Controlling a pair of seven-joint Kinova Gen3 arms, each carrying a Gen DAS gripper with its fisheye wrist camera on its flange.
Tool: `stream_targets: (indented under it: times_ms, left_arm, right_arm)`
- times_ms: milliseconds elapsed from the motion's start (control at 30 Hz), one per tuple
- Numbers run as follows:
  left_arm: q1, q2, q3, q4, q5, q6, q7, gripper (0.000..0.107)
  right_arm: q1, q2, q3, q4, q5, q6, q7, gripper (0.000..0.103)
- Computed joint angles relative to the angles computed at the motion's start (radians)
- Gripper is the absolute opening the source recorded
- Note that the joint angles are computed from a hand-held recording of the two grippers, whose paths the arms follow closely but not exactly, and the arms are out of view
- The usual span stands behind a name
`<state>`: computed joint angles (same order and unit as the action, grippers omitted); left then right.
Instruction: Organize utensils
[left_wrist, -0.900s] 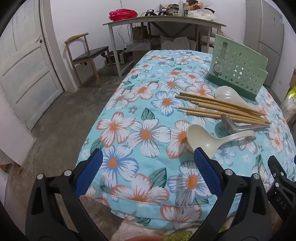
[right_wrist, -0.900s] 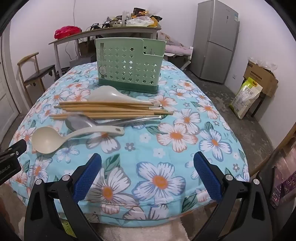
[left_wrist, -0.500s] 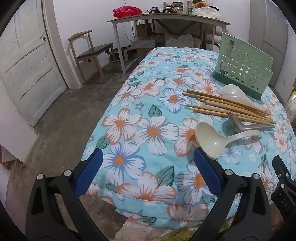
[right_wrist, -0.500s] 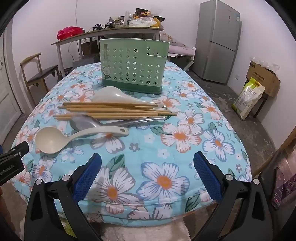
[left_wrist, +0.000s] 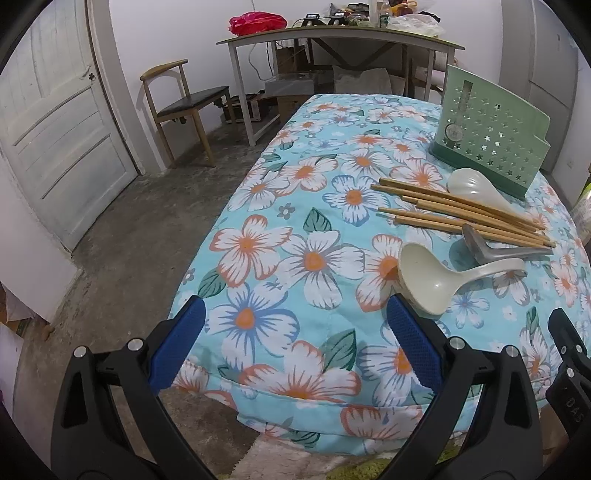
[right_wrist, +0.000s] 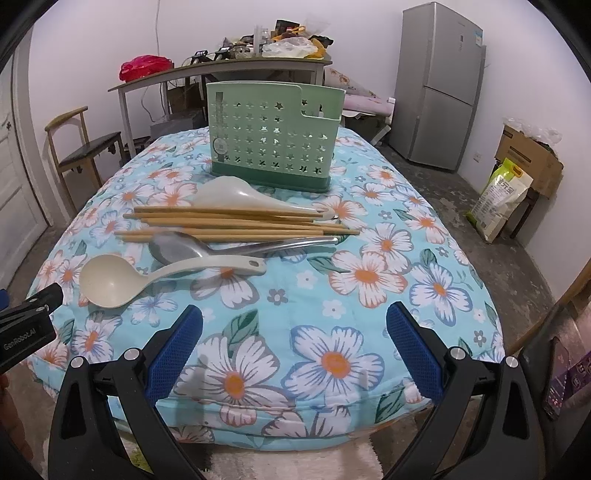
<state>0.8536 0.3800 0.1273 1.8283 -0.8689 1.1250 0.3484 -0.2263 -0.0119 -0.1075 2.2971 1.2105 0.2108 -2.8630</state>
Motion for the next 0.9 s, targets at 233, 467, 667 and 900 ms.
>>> stream_targets:
  times_ms: [233,467,667,900]
  left_arm:
    - [-0.003,-0.002,0.000,0.003,0.007,0.008,0.004,0.095]
    - [-0.005,0.002,0.000,-0.002,0.014,0.011,-0.001,0.095]
    - [-0.007,0.000,0.000,0.000,0.015,0.008,-0.003,0.095]
    - [-0.007,-0.001,-0.001,0.005,0.013,0.006,0.000,0.095]
  right_arm:
    - [-0.003,0.002,-0.001,-0.001,-0.016,0.001,0.016,0.097]
    - [-0.010,0.004,-0.003,0.000,-0.014,0.009,0.007,0.097]
    - [-0.012,0.004,-0.002,-0.001,-0.020,0.010,0.013,0.097]
    - [-0.014,0.003,-0.003,0.001,-0.020,0.013,0.008,0.097]
